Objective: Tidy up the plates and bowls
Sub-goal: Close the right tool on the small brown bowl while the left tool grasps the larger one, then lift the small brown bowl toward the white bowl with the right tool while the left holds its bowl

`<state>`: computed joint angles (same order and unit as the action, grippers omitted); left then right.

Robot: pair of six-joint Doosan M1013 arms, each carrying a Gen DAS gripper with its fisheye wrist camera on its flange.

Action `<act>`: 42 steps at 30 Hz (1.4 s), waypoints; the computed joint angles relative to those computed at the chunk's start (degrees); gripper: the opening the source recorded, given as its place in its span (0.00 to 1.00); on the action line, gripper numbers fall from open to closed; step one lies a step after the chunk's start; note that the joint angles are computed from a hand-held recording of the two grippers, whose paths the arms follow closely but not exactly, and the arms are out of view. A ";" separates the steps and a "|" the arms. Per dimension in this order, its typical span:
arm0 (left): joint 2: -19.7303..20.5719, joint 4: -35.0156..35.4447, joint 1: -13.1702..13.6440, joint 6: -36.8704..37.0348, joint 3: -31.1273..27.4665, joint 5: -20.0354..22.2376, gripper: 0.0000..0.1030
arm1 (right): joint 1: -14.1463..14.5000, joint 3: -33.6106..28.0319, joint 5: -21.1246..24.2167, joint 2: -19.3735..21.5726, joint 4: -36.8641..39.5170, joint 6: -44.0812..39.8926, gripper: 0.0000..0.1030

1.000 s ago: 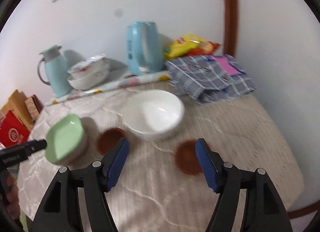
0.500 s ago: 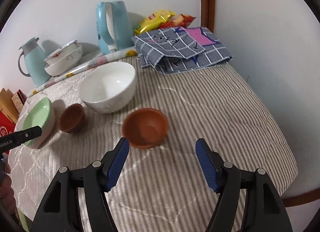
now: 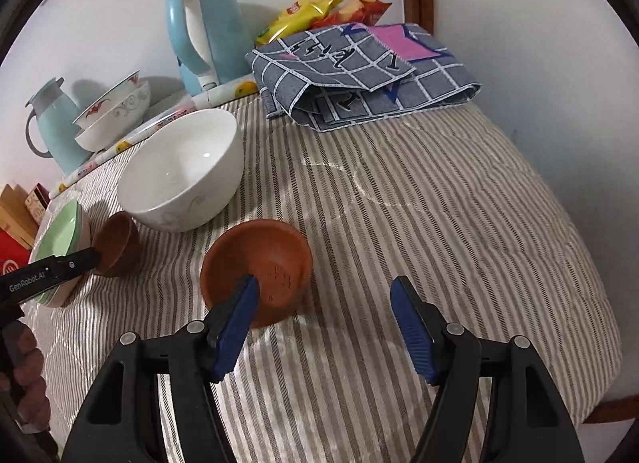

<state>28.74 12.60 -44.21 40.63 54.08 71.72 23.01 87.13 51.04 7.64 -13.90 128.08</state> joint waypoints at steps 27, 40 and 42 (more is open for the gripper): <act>2.20 1.55 -0.39 -3.35 -2.92 2.12 0.09 | -1.46 0.13 -5.67 1.47 7.13 -12.25 0.09; -0.60 1.64 -2.06 -1.25 -0.45 0.50 0.09 | -0.19 2.53 -6.14 -1.60 3.95 -5.80 0.08; -1.29 1.92 -2.19 -1.31 0.31 0.10 0.09 | 0.22 2.82 -5.94 -2.16 2.96 -4.68 0.08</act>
